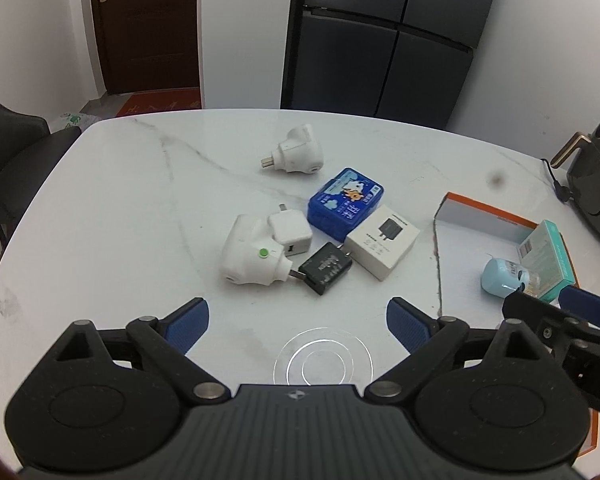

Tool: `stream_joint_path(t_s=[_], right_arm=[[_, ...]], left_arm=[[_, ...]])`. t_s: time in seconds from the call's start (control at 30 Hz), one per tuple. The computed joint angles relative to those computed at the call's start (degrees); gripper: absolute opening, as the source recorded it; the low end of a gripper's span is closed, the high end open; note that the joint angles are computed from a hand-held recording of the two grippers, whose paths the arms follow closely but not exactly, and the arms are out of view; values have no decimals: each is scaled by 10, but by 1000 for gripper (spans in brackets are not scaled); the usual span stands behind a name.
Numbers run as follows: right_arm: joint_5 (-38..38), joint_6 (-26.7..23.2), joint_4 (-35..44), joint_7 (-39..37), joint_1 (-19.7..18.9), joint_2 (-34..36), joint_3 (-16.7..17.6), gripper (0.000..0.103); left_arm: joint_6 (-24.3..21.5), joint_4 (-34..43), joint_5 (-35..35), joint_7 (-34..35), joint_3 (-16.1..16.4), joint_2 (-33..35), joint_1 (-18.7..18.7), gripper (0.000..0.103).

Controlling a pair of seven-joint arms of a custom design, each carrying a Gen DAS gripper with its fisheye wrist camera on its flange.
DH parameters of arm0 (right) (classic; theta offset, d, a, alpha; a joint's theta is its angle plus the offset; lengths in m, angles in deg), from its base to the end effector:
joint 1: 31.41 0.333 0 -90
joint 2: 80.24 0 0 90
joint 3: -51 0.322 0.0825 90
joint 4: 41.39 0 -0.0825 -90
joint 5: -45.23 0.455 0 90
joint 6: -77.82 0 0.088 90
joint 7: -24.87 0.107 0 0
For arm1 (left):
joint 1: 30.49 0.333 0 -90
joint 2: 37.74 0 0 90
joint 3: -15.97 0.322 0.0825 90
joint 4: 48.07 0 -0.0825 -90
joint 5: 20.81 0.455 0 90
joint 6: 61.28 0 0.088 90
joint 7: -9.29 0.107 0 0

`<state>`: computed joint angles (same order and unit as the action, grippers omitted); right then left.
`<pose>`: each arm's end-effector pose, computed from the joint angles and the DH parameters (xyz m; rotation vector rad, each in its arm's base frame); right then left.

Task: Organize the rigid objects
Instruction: 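Move the left gripper toward the white plug adapter while the right gripper approaches the white charger box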

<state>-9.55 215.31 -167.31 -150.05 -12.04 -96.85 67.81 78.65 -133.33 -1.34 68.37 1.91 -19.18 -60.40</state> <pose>0.4620 0.3429 0.5358 -1.2453 1.9508 -0.8422 0.5761 -0.5178 0.5552 -1.5230 2.2434 -0.8480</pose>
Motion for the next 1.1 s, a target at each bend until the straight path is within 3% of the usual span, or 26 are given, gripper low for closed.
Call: stream_joint_path(t_s=[0.63,1.1], right_arm=[[-2,3,45,1,23,57,-19,83],[10,5,57,5,31,80,-33,83]], left_arm=[[-6,-8,-13,17,3,0,18,98],[-31,53,-23,60,9,59,19,99]])
